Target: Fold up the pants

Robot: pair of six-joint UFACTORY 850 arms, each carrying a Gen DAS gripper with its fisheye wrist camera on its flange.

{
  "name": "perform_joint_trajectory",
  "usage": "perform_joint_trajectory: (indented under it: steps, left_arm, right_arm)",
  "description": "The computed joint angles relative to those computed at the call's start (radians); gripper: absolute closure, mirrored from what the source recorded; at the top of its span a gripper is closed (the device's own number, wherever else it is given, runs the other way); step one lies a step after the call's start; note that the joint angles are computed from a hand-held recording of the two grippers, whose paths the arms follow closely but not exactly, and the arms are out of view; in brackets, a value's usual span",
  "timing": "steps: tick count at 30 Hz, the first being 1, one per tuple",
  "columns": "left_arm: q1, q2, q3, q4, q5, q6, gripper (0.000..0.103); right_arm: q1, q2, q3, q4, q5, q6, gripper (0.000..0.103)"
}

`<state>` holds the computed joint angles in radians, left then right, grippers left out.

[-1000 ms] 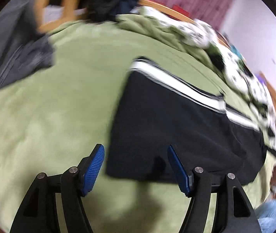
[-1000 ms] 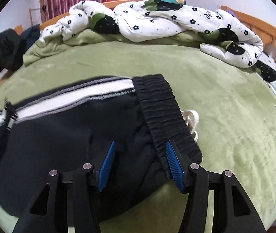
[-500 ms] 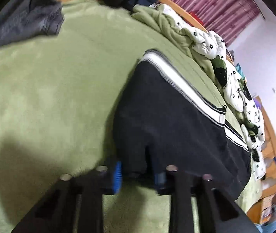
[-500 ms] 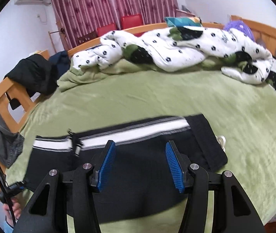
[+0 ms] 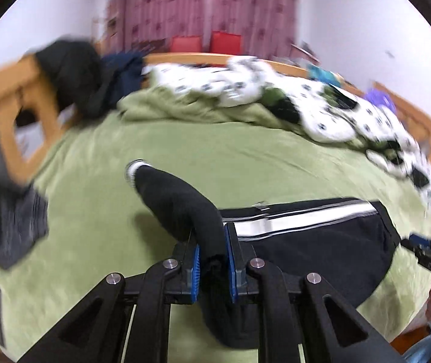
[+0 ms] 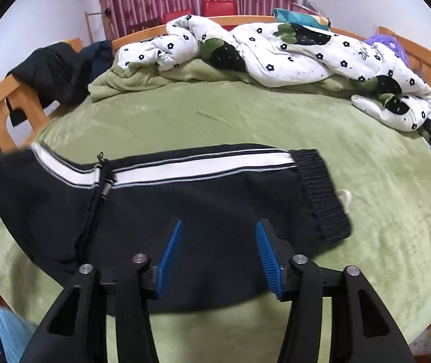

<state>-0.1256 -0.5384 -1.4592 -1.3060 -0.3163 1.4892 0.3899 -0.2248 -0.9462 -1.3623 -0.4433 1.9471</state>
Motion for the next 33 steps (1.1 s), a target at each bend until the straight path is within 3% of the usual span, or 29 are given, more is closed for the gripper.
perform_joint_trajectory:
  steps: [3, 8, 10, 13, 19, 22, 23, 25, 27, 30, 33]
  left_arm:
    - [-0.084, 0.027, 0.001, 0.091, 0.020, -0.059, 0.090]
    - [-0.214, 0.011, 0.004, 0.153, 0.014, -0.155, 0.091]
    - [-0.262, -0.027, -0.004, 0.177, -0.020, -0.230, 0.091]
    - [-0.323, -0.073, 0.012, 0.147, -0.014, -0.221, 0.092]
    - [-0.406, -0.153, 0.019, 0.319, 0.024, -0.388, 0.092]
    - [-0.390, -0.135, 0.031, 0.307, -0.017, -0.357, 0.089]
    - [-0.370, -0.134, 0.017, 0.321, -0.095, -0.380, 0.088]
    - [-0.330, -0.140, -0.017, 0.308, -0.253, -0.394, 0.075]
    - [-0.294, -0.116, -0.004, 0.271, -0.331, -0.348, 0.067]
    - [-0.260, -0.032, 0.083, 0.180, -0.251, -0.192, 0.049]
    - [-0.208, 0.027, 0.154, 0.082, -0.162, -0.061, 0.047]
  right_arm:
    - [-0.023, 0.056, 0.080, -0.129, -0.012, 0.147, 0.053]
    - [-0.070, 0.101, 0.156, -0.148, 0.012, 0.186, 0.053]
    - [-0.082, 0.117, 0.180, -0.156, -0.006, 0.204, 0.053]
    - [-0.105, 0.143, 0.211, -0.180, 0.002, 0.256, 0.053]
    - [-0.134, 0.171, 0.234, -0.213, 0.023, 0.363, 0.053]
    - [-0.126, 0.160, 0.221, -0.219, 0.013, 0.353, 0.053]
    - [-0.122, 0.155, 0.218, -0.227, 0.010, 0.355, 0.053]
    - [-0.120, 0.137, 0.202, -0.224, 0.017, 0.342, 0.053]
    - [-0.120, 0.116, 0.184, -0.216, 0.030, 0.332, 0.053]
    - [-0.113, 0.074, 0.147, -0.175, 0.048, 0.277, 0.053]
    - [-0.092, 0.027, 0.101, -0.078, 0.032, 0.142, 0.053]
